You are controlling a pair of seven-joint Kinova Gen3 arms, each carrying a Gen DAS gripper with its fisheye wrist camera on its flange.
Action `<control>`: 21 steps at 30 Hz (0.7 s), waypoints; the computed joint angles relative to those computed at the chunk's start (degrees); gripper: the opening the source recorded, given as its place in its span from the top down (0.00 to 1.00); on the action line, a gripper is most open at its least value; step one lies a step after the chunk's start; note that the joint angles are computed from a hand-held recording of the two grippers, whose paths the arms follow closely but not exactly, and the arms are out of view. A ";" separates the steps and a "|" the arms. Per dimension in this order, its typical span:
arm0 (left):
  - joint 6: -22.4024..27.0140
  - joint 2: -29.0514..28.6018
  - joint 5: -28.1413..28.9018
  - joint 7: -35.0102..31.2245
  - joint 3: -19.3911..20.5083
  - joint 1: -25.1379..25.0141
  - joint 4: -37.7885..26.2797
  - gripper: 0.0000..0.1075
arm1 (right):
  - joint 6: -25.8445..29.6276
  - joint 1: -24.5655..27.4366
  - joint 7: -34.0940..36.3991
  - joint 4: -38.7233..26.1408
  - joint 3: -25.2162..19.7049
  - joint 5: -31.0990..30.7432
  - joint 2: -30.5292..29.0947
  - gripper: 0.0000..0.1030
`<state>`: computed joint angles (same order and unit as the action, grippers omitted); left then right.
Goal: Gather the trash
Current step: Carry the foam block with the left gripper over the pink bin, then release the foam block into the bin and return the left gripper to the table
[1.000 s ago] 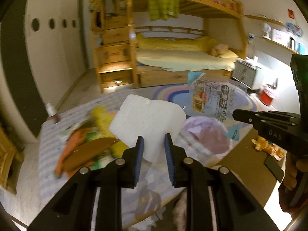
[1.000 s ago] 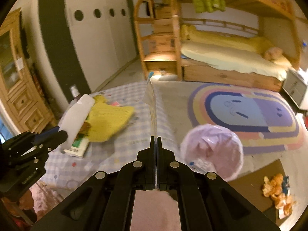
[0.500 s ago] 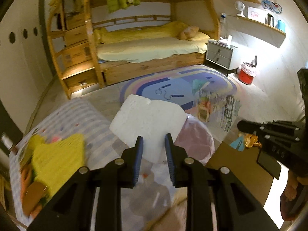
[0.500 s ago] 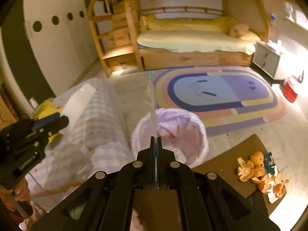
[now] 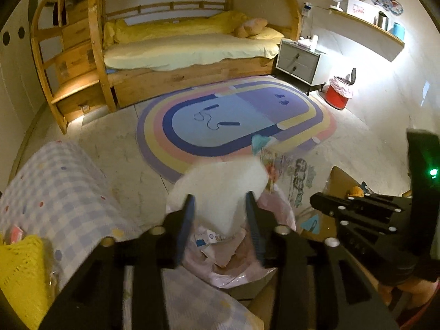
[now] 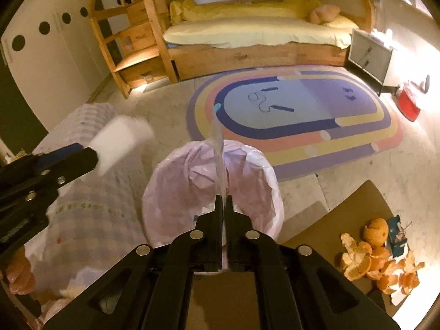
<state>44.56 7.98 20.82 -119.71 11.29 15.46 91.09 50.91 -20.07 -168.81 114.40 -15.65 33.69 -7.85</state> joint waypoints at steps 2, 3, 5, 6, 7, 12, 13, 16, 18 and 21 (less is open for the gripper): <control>-0.13 -0.10 -0.98 1.86 -0.61 -0.03 -0.07 0.49 | -1.71 -0.06 1.31 0.13 1.36 -1.39 0.68 0.85; -0.07 -0.43 -1.14 2.18 -0.78 -0.24 0.12 0.49 | -1.60 0.42 1.66 -0.11 1.25 -1.90 1.15 0.82; -0.37 -1.92 -2.53 3.83 -1.58 -0.67 1.02 0.49 | -1.22 0.40 1.36 -0.19 1.25 -2.23 0.85 0.75; -0.49 -2.49 -3.87 5.31 -1.81 -0.49 1.06 0.49 | -1.00 0.27 0.39 0.02 0.74 -1.88 0.05 0.75; -0.88 -3.61 -5.29 6.73 -2.27 -0.60 1.70 0.49 | -0.40 0.20 -0.12 -0.19 0.25 -1.69 -0.44 0.75; -1.44 -9.71 -5.54 8.57 -4.29 -2.85 4.96 0.49 | 5.11 -0.96 -2.86 -2.39 -4.21 -0.42 -3.62 0.75; -0.90 -11.46 -5.30 8.61 -4.97 -3.49 5.76 0.49 | 5.90 -1.12 -2.87 -2.91 -4.75 -0.27 -4.02 0.75; 0.42 -15.27 -4.80 7.84 -6.43 -4.65 7.14 0.48 | 8.66 -2.00 -3.52 -5.00 -7.39 0.52 -5.18 0.75; 1.12 -17.37 -4.58 7.28 -7.47 -5.14 7.97 0.46 | 10.19 -2.62 -4.19 -6.50 -9.31 1.42 -5.44 0.75; 2.39 -21.32 -3.58 6.25 -9.81 -5.79 9.97 0.44 | 11.47 -3.87 -5.26 -8.63 -11.84 2.86 -5.33 0.75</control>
<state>46.95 -13.33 17.25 -113.46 1.48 9.67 101.05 62.38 -23.94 -174.07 105.77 -27.49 36.55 -13.18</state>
